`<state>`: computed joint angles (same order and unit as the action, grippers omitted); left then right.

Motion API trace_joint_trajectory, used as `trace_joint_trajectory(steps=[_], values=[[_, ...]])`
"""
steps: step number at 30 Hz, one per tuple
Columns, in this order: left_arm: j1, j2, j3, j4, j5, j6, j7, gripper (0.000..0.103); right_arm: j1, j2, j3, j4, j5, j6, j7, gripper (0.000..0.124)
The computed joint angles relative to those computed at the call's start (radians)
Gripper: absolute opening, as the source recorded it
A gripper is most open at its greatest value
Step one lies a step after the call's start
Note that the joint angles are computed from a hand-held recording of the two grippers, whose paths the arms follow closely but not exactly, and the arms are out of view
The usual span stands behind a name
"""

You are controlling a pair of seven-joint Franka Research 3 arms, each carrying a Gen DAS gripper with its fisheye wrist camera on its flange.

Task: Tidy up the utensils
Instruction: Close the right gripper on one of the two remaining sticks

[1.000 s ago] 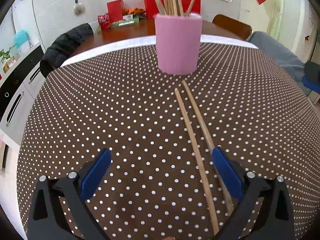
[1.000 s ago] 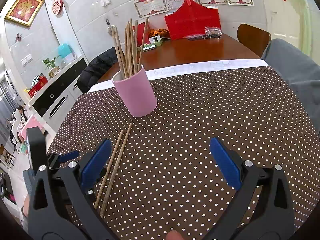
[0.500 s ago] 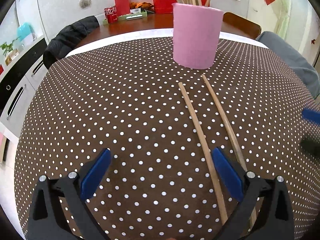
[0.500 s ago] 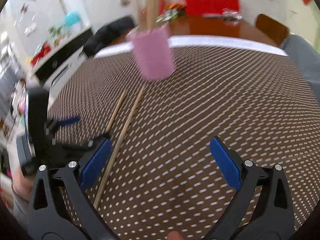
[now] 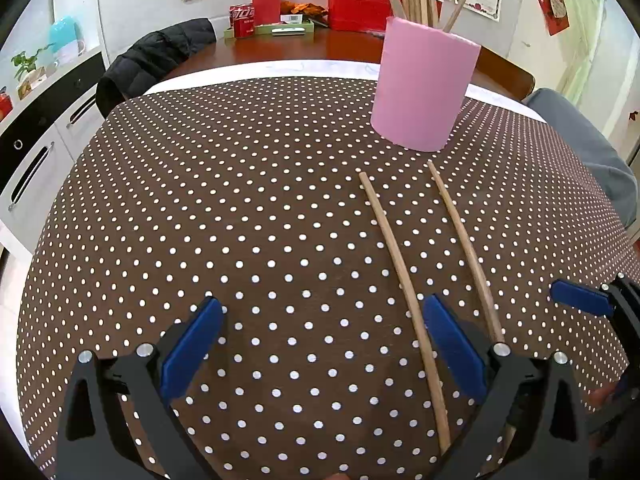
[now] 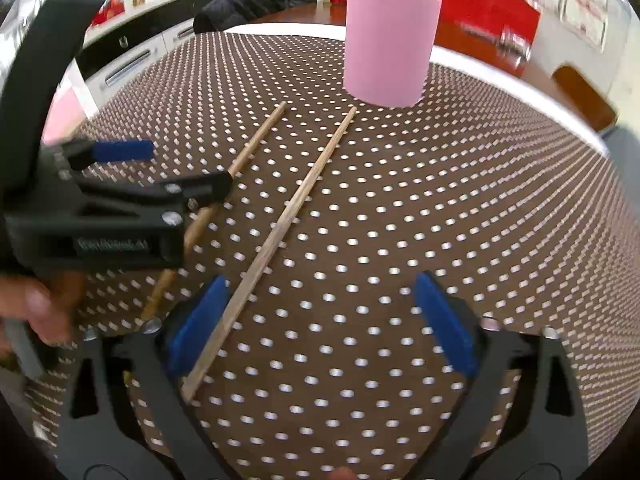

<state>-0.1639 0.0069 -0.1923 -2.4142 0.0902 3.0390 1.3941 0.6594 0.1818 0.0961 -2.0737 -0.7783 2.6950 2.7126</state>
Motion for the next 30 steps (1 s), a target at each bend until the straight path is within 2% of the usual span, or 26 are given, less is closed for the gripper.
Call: trace_joint_trajectory(steps=[2, 5, 7, 9, 12, 14, 15, 16, 18, 19, 20, 22, 24, 25, 26, 27, 28, 30], values=[[0.000, 0.005, 0.001, 0.011, 0.022, -0.012, -0.007, 0.099, -0.008, -0.020, 0.003, -0.020, 0.017, -0.002, -0.025, 0.070], [-0.004, 0.018, 0.001, 0.036, 0.104, -0.040, -0.043, 0.099, -0.047, -0.059, 0.020, -0.061, 0.114, -0.003, -0.150, 0.068], [-0.008, 0.026, -0.005, 0.051, 0.122, -0.056, -0.041, 0.099, -0.078, -0.079, 0.032, -0.084, 0.211, 0.010, -0.254, 0.061], [-0.010, 0.037, -0.016, 0.077, 0.100, -0.082, 0.000, 0.099, -0.093, -0.083, 0.032, -0.077, 0.244, -0.007, -0.302, 0.061], [-0.017, 0.050, -0.016, 0.107, 0.126, -0.108, 0.003, 0.099, -0.122, -0.058, 0.038, -0.050, 0.358, 0.028, -0.419, 0.061], [-0.019, 0.064, -0.014, 0.131, 0.147, -0.124, -0.006, 0.094, -0.124, -0.018, 0.036, -0.006, 0.406, 0.037, -0.482, 0.061], [-0.013, 0.071, -0.022, 0.140, 0.110, -0.129, 0.024, 0.092, -0.124, 0.007, 0.034, 0.021, 0.432, 0.041, -0.513, 0.060], [-0.008, 0.076, -0.024, 0.147, 0.088, -0.125, 0.033, 0.086, -0.111, 0.024, 0.020, 0.041, 0.424, 0.038, -0.510, 0.058], [0.000, 0.081, -0.031, 0.158, 0.047, -0.135, 0.068, 0.082, -0.079, 0.046, -0.016, 0.073, 0.371, 0.024, -0.476, 0.045], [0.001, 0.080, -0.030, 0.159, 0.045, -0.135, 0.076, 0.080, -0.062, 0.054, -0.031, 0.088, 0.340, 0.010, -0.456, 0.031], [0.004, 0.078, -0.035, 0.157, 0.026, -0.134, 0.100, 0.075, -0.059, 0.055, -0.034, 0.089, 0.335, 0.012, -0.457, 0.025], [0.007, 0.070, -0.044, 0.148, -0.010, -0.126, 0.148, 0.068, -0.050, 0.059, -0.035, 0.096, 0.322, 0.002, -0.480, 0.020], [0.006, 0.065, -0.050, 0.145, -0.044, -0.123, 0.188, 0.057, -0.039, 0.054, -0.038, 0.089, 0.295, -0.006, -0.488, 0.017], [-0.002, 0.063, -0.048, 0.144, -0.036, -0.125, 0.181, 0.048, -0.041, 0.050, -0.035, 0.084, 0.299, -0.004, -0.495, 0.015], [-0.004, 0.061, -0.051, 0.146, -0.047, -0.127, 0.200, 0.034, -0.045, 0.046, -0.032, 0.079, 0.306, -0.002, -0.504, 0.010], [-0.004, 0.058, -0.054, 0.147, -0.070, -0.134, 0.225, 0.028, -0.046, 0.043, -0.031, 0.075, 0.310, -0.002, -0.508, 0.007], [-0.006, 0.059, -0.057, 0.152, -0.086, -0.143, 0.246, 0.012, -0.051, 0.036, -0.028, 0.068, 0.320, -0.002, -0.516, 0.006], [-0.012, 0.060, -0.054, 0.162, -0.092, -0.159, 0.265, 0.007, -0.061, 0.031, -0.023, 0.058, 0.345, 0.010, -0.526, 0.006]])
